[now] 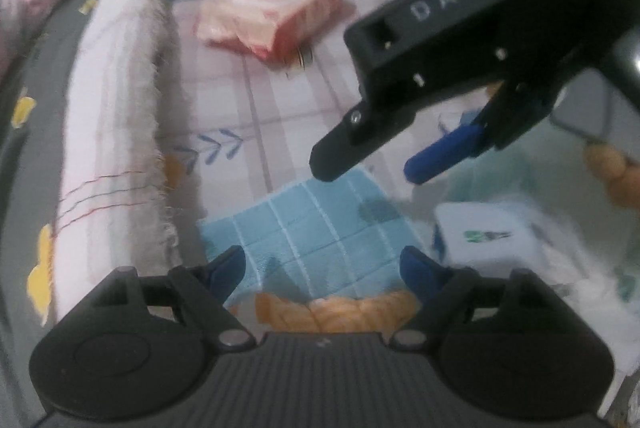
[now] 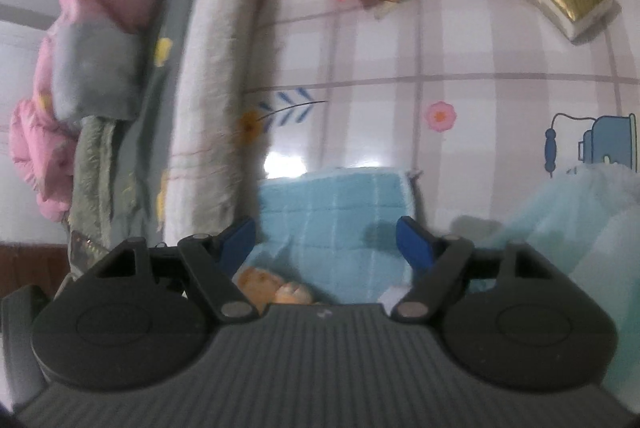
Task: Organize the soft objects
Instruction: 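Close the right tool on the blue towel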
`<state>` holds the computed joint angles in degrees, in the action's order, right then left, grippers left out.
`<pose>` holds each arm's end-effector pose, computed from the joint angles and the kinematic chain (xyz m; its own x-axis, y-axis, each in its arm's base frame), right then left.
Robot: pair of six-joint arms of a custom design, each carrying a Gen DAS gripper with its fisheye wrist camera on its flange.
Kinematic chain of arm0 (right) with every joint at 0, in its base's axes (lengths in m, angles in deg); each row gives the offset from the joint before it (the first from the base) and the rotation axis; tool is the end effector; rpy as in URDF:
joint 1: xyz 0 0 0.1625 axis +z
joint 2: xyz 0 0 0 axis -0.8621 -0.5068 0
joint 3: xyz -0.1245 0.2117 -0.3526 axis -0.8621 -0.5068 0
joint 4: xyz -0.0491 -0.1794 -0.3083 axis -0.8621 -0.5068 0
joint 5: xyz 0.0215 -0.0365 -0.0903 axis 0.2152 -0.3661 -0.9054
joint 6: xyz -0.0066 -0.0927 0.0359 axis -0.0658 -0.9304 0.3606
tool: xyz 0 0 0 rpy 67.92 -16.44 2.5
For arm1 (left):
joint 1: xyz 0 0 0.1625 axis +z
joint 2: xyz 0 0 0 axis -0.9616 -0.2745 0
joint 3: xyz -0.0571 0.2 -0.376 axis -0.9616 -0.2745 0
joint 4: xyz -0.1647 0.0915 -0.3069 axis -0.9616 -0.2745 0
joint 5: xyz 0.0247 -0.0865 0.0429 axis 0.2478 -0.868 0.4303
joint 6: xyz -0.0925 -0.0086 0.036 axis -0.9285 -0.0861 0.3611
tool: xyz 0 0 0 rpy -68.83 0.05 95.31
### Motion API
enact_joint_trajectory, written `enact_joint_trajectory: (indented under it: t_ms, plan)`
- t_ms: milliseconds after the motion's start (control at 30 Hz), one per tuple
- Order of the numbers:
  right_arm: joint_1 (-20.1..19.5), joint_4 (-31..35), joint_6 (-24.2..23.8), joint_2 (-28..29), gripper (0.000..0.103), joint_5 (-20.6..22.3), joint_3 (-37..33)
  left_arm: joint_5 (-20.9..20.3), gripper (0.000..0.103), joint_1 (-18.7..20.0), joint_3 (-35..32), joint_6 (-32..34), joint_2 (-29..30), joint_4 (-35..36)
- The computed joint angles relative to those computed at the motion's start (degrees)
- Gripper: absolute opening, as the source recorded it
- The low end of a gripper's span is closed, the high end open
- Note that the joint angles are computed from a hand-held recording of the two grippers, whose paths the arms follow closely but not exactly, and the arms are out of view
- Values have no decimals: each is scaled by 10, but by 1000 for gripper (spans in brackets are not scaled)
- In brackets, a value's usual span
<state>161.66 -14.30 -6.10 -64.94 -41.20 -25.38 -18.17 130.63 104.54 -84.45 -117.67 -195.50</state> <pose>0.2850 -0.7699 -0.0073 -0.9494 -0.2752 0.1514 -0.2455 0.9509 0.1887 -0.1238 -0.5642 0.1919 -0.7417 -0.0016 -0.6708 0.2952 0.8972 -0.3285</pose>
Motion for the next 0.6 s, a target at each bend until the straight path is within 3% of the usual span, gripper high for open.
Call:
enact_joint_trajectory:
  t_ms: [233,400,500,600]
  plan:
    - [-17,127,38,86,78,14,-166,-47,91,44,-62,-16,21,74]
    - [-25,188,49,124,81,60,-244,-42,92,45,-66,-2,26,74]
    - [-28,194,47,132,81,81,-257,-40,87,41,-51,7,24,46]
    - [-30,159,46,114,78,94,-212,-49,70,37,-38,6,17,15]
